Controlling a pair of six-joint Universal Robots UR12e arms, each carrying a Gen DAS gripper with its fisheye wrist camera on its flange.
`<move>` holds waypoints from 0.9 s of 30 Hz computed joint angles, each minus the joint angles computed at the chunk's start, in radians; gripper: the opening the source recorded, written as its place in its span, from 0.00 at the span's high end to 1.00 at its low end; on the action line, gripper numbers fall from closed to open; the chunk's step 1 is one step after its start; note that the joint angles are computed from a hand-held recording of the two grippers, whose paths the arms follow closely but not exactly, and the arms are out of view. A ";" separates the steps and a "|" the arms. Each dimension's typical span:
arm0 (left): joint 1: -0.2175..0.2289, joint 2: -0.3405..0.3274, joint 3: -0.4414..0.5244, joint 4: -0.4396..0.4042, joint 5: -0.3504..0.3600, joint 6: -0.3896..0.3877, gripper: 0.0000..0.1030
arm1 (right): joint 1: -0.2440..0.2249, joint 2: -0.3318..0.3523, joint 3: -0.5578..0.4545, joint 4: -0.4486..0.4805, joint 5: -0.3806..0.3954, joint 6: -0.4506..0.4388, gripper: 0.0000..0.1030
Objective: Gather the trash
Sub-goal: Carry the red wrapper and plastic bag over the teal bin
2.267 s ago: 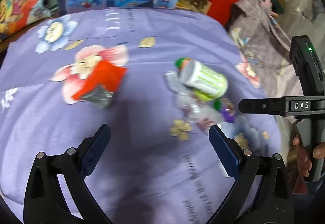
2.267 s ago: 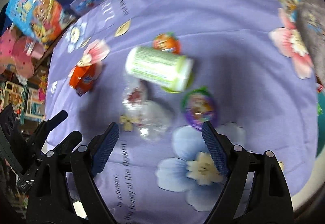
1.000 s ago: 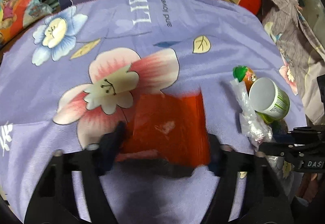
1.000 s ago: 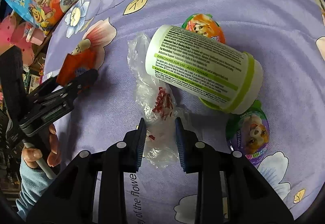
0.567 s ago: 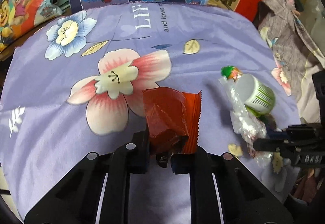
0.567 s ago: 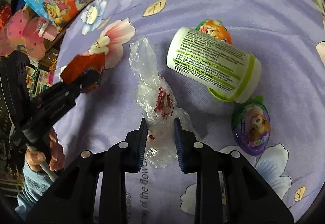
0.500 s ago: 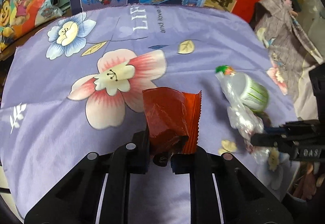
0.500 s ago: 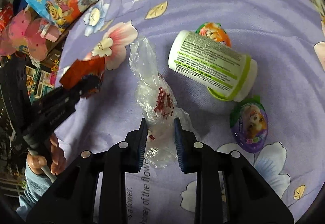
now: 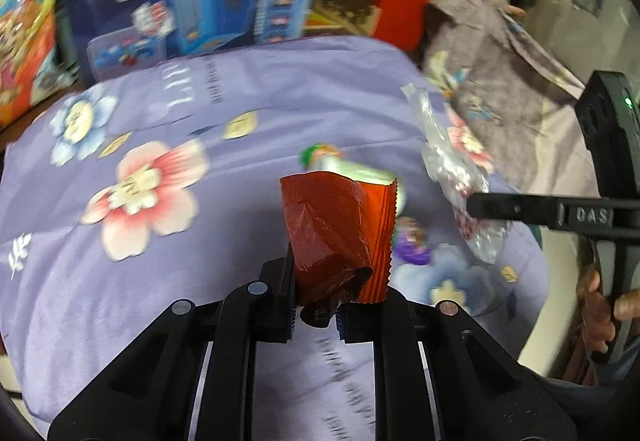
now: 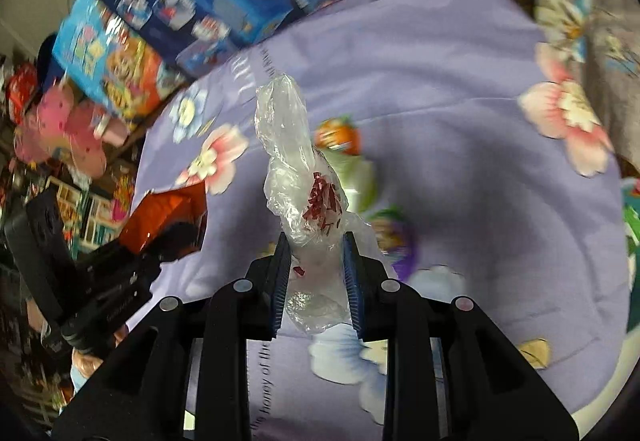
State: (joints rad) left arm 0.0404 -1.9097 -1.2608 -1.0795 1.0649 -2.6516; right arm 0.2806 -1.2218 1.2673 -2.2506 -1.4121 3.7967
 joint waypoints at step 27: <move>-0.278 -0.019 0.051 -0.171 0.011 0.202 0.85 | -0.201 -0.365 0.507 -0.250 -0.061 0.219 0.75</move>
State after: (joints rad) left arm -0.2375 -1.9288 -1.2099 -1.2503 1.0758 -2.4493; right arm 0.0800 -1.5866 1.7746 -2.5008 -1.4736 4.0157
